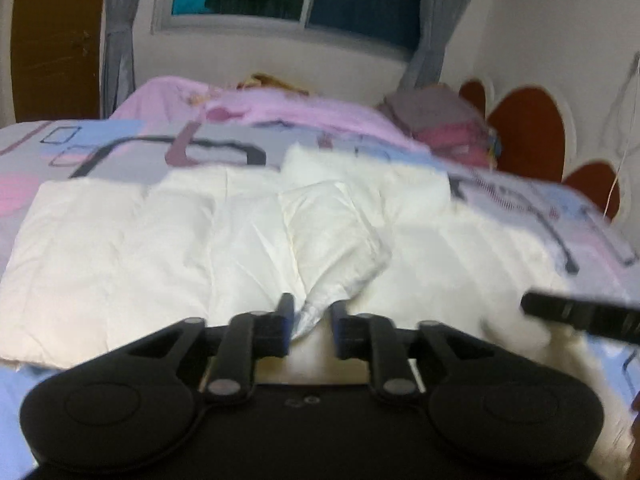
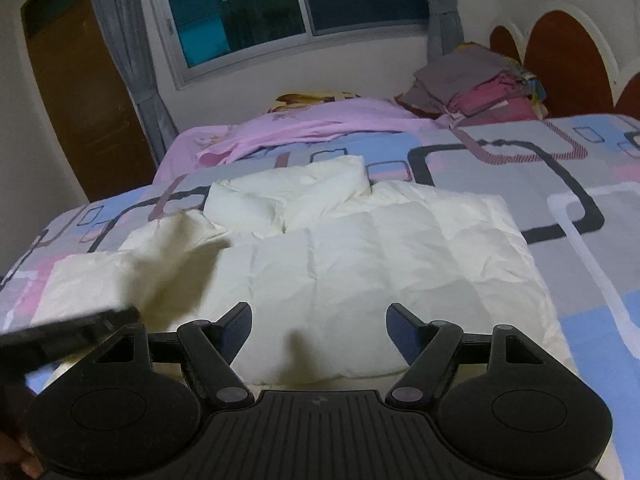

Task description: Fold large clothes

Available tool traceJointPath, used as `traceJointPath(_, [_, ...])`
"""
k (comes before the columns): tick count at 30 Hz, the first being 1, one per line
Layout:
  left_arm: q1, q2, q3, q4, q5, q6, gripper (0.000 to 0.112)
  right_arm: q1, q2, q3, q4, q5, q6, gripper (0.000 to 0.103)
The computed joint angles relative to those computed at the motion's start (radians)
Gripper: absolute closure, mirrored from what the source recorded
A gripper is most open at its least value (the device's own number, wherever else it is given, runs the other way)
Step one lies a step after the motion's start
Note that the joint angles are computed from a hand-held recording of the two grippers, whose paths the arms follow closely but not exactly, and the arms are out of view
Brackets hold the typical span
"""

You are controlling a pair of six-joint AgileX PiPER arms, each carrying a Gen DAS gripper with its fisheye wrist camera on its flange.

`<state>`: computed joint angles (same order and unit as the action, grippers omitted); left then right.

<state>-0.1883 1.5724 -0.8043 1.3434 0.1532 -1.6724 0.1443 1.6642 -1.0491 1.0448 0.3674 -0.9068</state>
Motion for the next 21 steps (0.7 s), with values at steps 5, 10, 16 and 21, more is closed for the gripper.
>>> traceJointPath(5, [-0.056, -0.08, 0.064, 0.027, 0.088, -0.032, 0.06, 0.005, 0.023, -0.022, 0.046, 0.052, -0.02, 0.029])
traceJointPath(10, [-0.044, -0.207, 0.142, -0.04, 0.169, 0.029, 0.056, 0.059, 0.071, -0.071, 0.047, 0.091, 0.016, 0.029])
traceJointPath(16, [0.069, -0.299, 0.223, -0.151, 0.211, 0.142, 0.056, 0.132, 0.173, -0.172, 0.022, 0.139, 0.1, 0.029])
traceJointPath(21, [0.154, -0.333, 0.267, -0.208, 0.193, 0.207, 0.056, 0.185, 0.258, -0.268, -0.025, 0.152, 0.189, 0.029])
